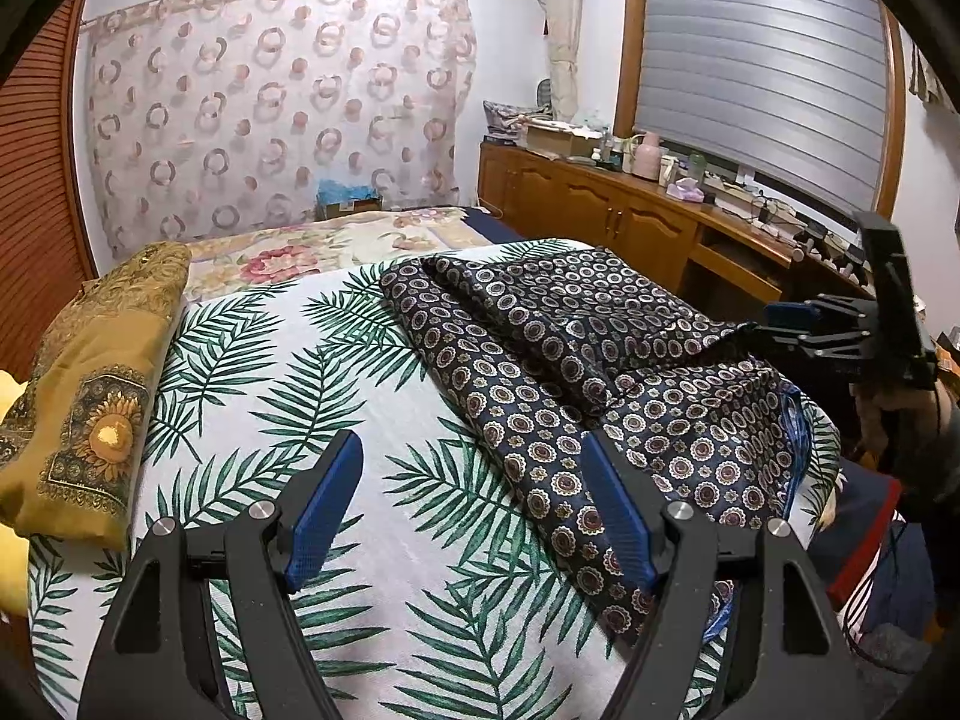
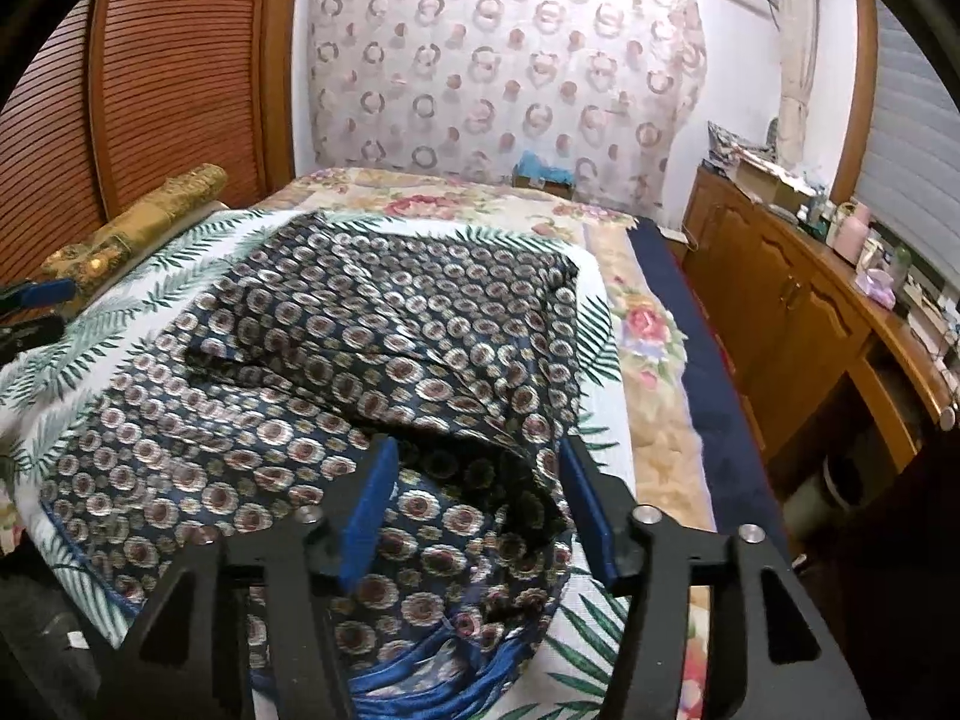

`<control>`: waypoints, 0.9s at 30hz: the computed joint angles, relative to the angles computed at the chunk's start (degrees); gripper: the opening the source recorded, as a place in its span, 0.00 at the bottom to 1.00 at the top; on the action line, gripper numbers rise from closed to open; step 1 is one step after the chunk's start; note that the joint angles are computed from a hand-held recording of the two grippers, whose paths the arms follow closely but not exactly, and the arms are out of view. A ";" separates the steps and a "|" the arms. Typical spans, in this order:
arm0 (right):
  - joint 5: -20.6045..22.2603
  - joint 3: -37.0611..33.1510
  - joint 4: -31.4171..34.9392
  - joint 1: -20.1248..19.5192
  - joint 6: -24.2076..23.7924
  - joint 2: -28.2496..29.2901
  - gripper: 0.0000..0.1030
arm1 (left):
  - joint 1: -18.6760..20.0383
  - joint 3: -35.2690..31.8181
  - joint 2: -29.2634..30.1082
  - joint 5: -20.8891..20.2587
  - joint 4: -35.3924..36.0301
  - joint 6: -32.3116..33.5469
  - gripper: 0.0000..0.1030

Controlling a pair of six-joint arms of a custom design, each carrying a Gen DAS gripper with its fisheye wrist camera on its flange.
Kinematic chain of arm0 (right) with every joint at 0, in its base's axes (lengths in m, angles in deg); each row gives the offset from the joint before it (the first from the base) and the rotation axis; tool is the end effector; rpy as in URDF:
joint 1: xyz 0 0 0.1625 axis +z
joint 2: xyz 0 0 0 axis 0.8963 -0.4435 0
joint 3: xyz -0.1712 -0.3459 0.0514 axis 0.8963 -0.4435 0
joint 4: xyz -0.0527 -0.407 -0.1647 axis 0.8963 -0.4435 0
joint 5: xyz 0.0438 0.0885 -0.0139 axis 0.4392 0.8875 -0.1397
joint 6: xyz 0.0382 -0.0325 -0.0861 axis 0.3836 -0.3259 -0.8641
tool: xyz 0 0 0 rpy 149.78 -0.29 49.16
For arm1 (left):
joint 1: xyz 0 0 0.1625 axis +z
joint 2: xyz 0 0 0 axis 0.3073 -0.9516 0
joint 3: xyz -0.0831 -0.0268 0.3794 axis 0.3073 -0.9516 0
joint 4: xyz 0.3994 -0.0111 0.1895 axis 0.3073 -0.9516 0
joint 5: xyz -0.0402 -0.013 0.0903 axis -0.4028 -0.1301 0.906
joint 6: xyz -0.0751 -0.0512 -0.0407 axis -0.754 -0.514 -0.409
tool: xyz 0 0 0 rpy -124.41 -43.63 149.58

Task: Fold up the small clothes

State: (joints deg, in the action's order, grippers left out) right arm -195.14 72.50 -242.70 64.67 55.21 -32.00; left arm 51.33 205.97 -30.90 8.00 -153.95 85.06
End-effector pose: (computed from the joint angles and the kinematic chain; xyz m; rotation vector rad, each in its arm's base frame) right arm 0.4284 -0.4392 0.0219 0.8846 -2.1964 0.7945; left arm 0.0165 -0.4417 0.3793 0.8782 2.3791 -0.9773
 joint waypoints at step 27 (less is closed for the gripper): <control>8.29 -23.80 24.84 1.30 -7.41 16.70 0.61 | 2.02 0.20 -0.31 -0.97 0.38 -0.60 0.74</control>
